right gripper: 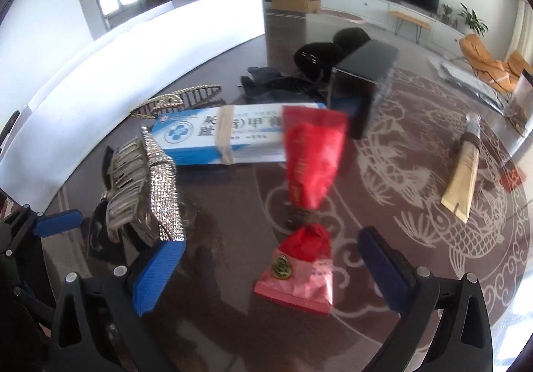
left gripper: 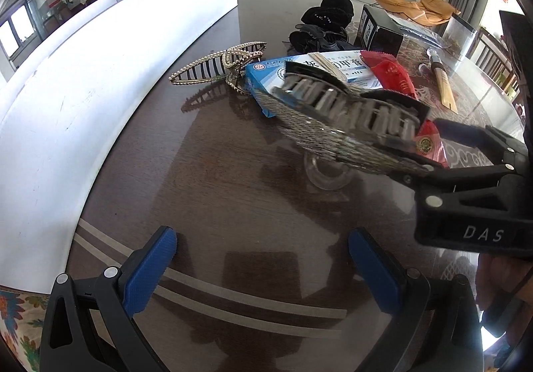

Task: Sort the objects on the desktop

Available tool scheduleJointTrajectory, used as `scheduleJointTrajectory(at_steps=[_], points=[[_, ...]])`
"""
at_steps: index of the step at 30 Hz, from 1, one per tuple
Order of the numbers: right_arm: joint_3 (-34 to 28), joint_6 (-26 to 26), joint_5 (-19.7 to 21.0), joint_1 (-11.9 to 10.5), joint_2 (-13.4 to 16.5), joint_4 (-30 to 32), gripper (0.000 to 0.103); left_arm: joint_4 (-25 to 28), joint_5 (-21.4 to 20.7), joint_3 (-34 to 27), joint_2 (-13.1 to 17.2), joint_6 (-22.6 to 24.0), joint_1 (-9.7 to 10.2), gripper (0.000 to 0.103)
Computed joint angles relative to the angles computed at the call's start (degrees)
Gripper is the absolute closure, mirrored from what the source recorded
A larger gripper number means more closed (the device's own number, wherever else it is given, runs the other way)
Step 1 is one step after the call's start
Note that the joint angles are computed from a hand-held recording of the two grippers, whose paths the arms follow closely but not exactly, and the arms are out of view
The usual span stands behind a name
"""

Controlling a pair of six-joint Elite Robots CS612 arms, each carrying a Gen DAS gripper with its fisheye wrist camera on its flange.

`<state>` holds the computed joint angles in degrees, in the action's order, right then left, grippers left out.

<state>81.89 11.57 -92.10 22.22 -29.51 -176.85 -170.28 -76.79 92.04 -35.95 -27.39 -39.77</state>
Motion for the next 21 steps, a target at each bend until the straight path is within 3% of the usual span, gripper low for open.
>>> scheduleJointTrajectory(at_steps=[7, 10, 13, 17, 21], points=[[4.27, -2.36, -1.44, -0.46, -1.89, -1.17, 0.0, 0.03, 0.42, -0.09, 0.08, -0.45, -0.21, 0.0], [6.49, -3.77, 3.26, -1.1, -3.06, -4.52, 0.0, 0.02, 0.35, -0.18, 0.13, -0.43, -0.23, 0.0], [7.66, -6.78, -0.04, -0.58, -4.45, -3.72, 0.0, -0.18, -0.11, -0.21, 0.16, -0.65, -0.15, 0.0], [9.48, -3.87, -1.17, -1.4, -5.67, -8.79, 0.0, -4.94, -5.14, 0.81, 0.12, -1.54, 0.86, 0.0], [5.45, -1.72, -4.68, -1.84, -4.16, -7.17, 0.0, -8.76, -9.82, 1.21, 0.4, -2.15, 1.62, 0.0]])
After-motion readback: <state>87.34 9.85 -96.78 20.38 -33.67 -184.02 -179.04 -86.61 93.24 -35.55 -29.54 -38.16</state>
